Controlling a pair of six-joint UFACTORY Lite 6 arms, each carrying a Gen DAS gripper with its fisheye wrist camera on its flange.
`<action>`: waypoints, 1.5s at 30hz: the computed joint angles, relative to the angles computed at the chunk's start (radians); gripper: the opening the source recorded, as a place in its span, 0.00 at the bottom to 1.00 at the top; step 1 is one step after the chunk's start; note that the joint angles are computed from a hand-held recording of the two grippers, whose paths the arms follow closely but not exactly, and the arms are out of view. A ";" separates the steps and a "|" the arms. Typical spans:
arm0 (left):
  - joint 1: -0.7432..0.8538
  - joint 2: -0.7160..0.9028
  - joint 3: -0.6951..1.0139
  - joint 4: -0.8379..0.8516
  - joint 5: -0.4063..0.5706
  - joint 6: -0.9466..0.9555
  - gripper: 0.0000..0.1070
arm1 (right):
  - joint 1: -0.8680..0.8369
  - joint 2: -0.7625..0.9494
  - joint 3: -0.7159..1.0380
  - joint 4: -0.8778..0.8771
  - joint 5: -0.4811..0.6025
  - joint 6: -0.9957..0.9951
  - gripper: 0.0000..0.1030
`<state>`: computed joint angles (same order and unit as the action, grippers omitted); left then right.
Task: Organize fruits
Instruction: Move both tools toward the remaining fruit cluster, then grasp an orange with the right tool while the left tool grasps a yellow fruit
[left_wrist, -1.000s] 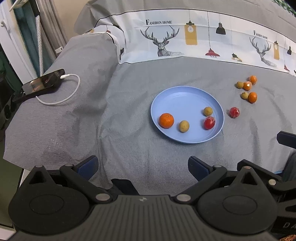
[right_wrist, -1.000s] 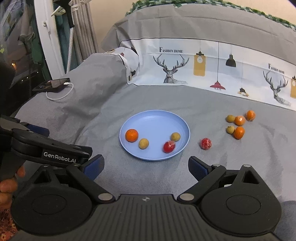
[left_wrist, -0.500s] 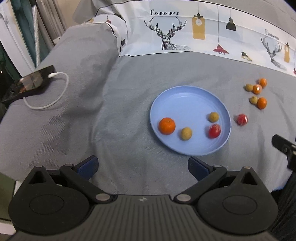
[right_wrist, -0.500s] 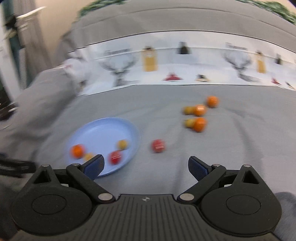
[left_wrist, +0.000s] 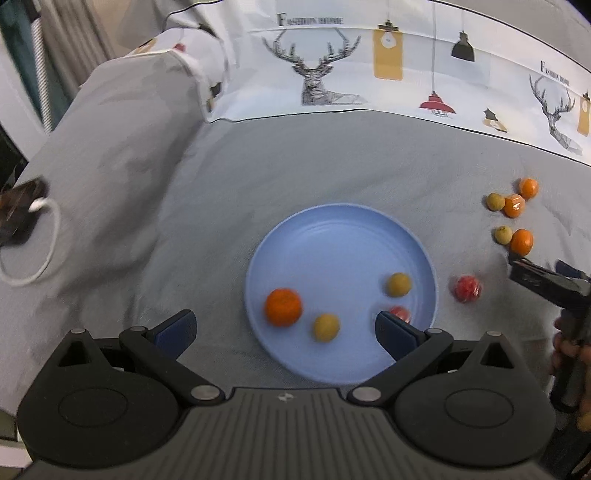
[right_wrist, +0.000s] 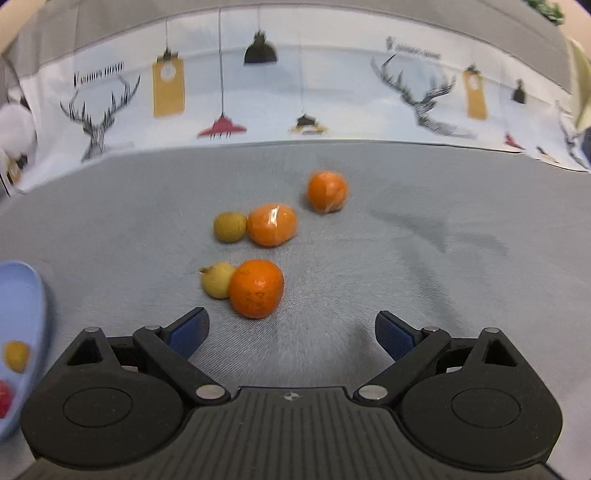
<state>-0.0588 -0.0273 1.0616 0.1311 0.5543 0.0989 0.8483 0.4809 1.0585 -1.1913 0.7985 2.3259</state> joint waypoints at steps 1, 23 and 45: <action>-0.024 0.018 0.012 0.019 -0.005 -0.030 0.96 | -0.015 0.017 0.001 -0.036 -0.012 0.014 0.76; -0.533 1.063 0.953 -0.045 -0.016 -0.080 0.96 | -0.194 -0.119 -0.238 -0.079 0.020 0.212 0.38; -0.498 0.758 0.621 -0.152 -0.183 0.069 0.27 | -0.178 -0.110 -0.242 -0.129 0.058 0.316 0.35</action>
